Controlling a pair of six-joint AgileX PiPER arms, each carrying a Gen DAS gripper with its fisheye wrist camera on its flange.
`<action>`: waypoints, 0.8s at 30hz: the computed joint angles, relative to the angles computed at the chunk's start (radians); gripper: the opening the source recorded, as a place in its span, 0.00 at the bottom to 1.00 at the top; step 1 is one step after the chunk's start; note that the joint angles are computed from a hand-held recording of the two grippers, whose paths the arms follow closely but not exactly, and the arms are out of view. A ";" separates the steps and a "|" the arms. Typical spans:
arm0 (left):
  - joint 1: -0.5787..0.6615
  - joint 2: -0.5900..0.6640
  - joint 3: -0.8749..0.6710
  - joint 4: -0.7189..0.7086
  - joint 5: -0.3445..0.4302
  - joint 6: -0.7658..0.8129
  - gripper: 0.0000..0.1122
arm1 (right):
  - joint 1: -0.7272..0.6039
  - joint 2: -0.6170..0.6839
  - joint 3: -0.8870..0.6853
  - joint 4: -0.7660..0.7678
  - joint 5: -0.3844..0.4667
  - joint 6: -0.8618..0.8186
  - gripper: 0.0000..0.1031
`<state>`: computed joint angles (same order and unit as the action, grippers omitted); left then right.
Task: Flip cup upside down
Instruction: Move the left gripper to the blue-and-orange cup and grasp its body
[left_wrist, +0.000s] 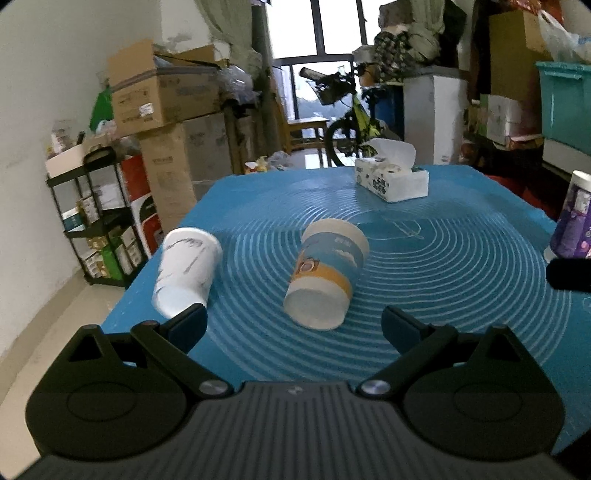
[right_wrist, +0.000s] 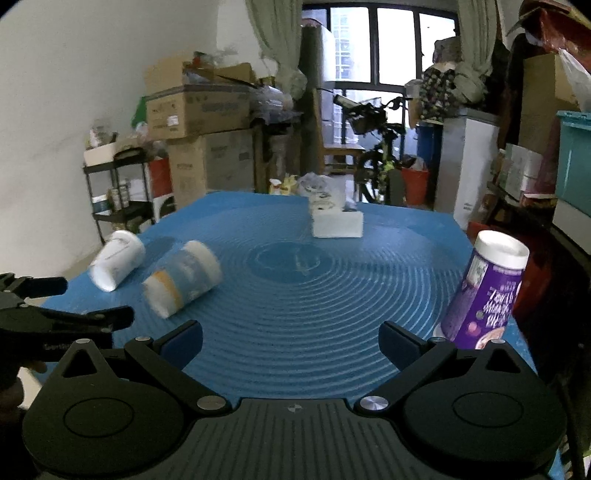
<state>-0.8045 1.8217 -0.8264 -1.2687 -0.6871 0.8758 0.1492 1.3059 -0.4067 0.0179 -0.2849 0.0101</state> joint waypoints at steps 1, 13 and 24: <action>0.016 0.015 -0.021 0.010 0.017 0.015 0.89 | -0.020 0.026 -0.023 -0.043 0.002 0.036 0.98; 0.151 0.232 -0.346 -0.198 0.237 0.356 0.83 | -0.091 0.183 -0.120 -0.188 -0.022 0.163 0.98; 0.135 0.174 -0.303 -0.216 0.276 0.335 0.56 | -0.109 0.208 -0.117 -0.219 -0.030 0.192 0.98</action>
<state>-0.6698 1.9959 -1.1290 -1.4847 -0.4109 1.2104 0.0404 1.5141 -0.5238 -0.2015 -0.3148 0.2018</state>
